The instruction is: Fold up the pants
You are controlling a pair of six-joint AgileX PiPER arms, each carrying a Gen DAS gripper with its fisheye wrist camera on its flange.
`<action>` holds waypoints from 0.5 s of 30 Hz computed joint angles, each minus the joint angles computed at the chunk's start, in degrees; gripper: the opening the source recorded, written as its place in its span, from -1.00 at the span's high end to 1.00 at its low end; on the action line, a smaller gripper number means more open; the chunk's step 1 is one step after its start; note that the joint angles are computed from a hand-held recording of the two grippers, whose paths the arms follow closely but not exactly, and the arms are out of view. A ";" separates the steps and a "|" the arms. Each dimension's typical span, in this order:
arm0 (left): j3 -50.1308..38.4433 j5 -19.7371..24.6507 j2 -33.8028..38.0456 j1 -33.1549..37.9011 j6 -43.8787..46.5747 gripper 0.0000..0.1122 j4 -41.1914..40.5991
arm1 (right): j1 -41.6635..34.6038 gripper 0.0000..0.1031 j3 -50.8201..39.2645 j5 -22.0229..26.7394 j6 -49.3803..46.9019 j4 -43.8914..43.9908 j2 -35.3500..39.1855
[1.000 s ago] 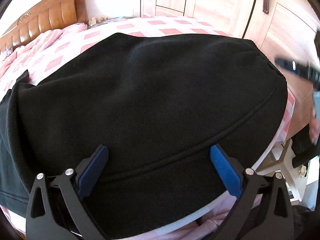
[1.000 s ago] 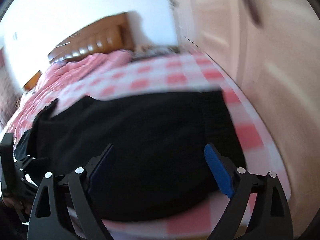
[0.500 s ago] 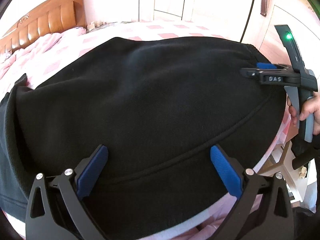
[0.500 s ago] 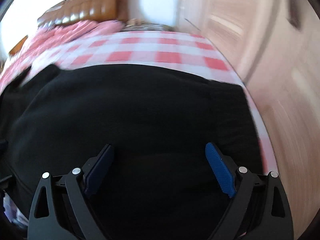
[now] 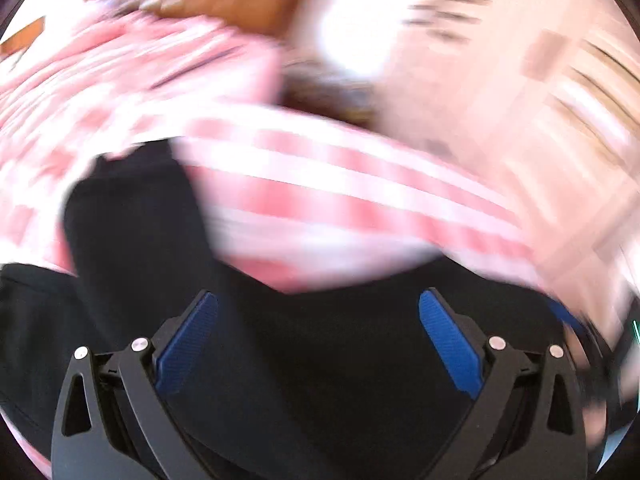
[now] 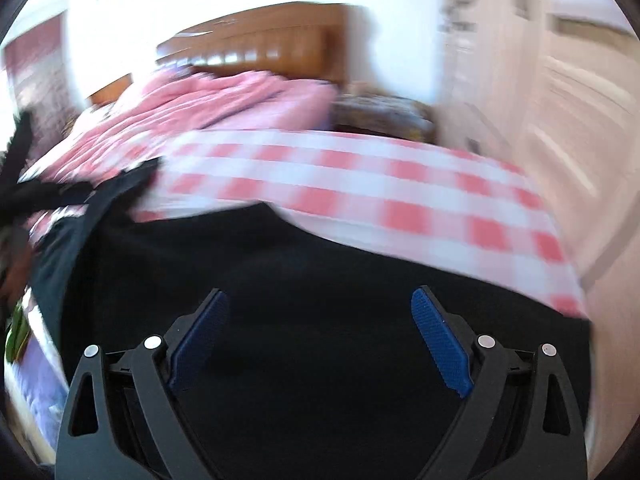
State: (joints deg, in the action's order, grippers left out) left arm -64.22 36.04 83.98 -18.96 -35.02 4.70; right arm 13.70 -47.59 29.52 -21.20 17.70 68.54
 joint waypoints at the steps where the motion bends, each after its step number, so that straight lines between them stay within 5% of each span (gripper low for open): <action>1: -5.64 4.85 5.23 4.00 1.53 -0.77 -0.32 | 4.37 -0.74 -0.83 -1.48 2.40 -0.94 1.56; 6: -24.96 18.83 22.10 6.88 4.27 -0.66 3.21 | 16.52 -0.74 -2.68 -5.79 9.55 -4.62 7.80; 9: -33.79 27.45 30.13 6.44 5.66 -0.39 6.06 | 19.63 -0.74 -3.03 -6.78 11.23 -5.55 11.31; 12: -31.01 25.23 29.78 6.57 6.18 -0.03 7.75 | 20.00 -0.74 -2.91 -7.03 11.48 -5.62 12.72; 13: -29.74 24.86 28.76 6.57 4.44 0.68 10.79 | 19.59 -0.74 -2.91 -7.07 10.65 -4.53 13.18; 15: -23.61 19.09 23.20 8.11 4.08 0.83 9.99 | 18.52 -0.74 -2.83 -6.68 7.50 -0.47 13.59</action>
